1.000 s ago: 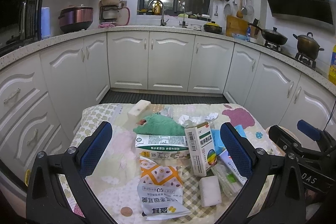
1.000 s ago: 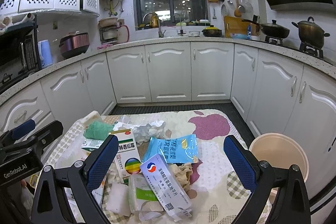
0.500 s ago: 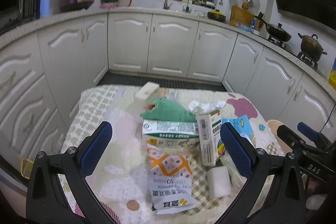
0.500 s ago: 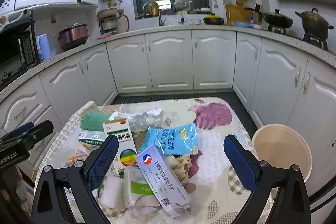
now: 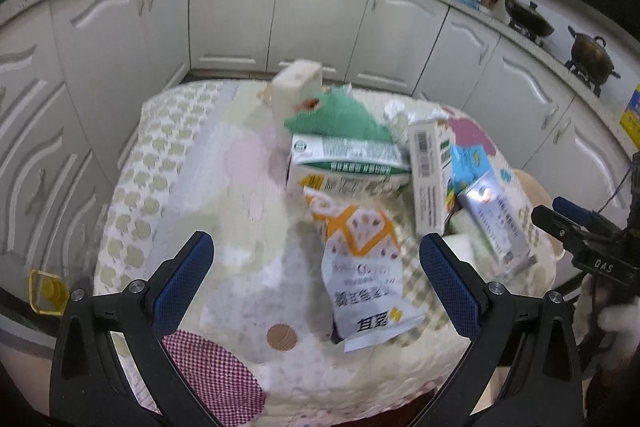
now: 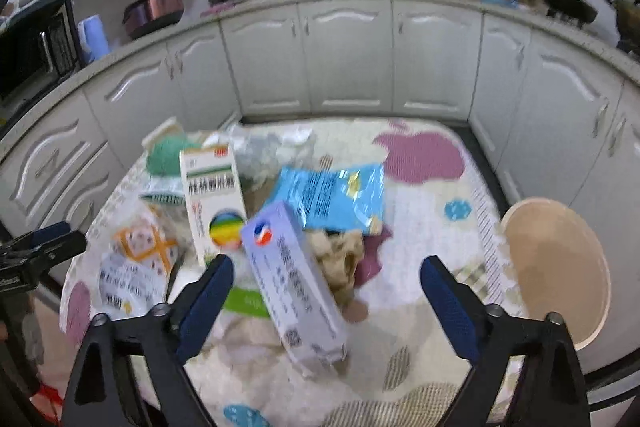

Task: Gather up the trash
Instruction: 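Grasp the white medicine box with the right tool while the left tool grasps the orange-white snack packet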

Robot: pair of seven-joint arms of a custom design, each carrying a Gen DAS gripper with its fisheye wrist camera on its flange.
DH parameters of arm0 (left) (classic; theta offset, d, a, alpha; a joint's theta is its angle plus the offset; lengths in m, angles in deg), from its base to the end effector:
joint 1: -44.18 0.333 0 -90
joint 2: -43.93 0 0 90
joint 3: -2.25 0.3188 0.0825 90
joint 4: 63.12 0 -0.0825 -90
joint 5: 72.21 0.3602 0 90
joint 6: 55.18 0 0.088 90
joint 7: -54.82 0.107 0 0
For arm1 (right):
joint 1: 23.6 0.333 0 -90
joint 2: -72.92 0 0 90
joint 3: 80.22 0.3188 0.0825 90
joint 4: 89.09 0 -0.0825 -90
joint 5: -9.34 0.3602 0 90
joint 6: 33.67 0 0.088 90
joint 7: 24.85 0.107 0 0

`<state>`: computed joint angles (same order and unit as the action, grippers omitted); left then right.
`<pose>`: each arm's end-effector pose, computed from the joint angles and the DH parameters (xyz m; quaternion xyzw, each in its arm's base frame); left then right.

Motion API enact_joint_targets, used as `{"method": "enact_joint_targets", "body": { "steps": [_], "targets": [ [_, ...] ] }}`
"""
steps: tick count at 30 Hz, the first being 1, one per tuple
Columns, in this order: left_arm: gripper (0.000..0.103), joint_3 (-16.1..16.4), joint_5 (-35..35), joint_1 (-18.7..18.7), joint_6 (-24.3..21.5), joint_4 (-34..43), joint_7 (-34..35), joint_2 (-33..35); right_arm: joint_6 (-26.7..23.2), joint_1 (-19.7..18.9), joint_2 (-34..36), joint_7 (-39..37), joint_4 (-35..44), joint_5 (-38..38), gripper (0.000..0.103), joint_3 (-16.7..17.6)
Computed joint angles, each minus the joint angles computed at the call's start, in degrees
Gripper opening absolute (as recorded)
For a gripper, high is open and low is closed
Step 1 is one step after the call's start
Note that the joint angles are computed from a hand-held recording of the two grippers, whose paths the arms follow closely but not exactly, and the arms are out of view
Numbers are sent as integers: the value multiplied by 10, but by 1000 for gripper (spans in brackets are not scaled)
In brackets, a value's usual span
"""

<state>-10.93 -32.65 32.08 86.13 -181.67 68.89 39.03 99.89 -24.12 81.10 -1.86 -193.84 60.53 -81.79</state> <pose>0.4917 -0.2373 0.5332 -0.7882 0.5027 -0.2478 0.2543 0.6135 -0.0084 0.5091 -0.8155 0.4236 -0.0940 0.3830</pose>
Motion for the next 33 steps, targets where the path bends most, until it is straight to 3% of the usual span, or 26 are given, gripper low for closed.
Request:
{"method": "enact_joint_targets", "body": {
  "steps": [4,7,14,20,23,24,28,33],
  "targets": [
    [102,8,-38,2,36,-9,22,11,-13,2,11,7,2,-32,81,-1],
    [102,9,-54,2,48,-3,43,26,-31,1,21,14,12,-44,67,-1],
    [93,11,-83,2,65,18,89,63,-9,11,15,-18,-2,-54,66,8],
    [76,12,-114,5,90,25,120,81,52,33,7,-47,-30,-95,66,12],
    [60,10,-141,5,92,34,147,94,71,40,12,-56,-36,-107,47,14],
    [52,9,-148,5,91,37,155,98,71,41,15,-54,-35,-109,47,14],
    [32,8,-166,6,105,32,171,96,36,28,12,-60,-25,-73,45,14],
    [21,12,-137,2,99,28,150,77,-40,6,6,-61,1,-21,44,6]
  ]
}}
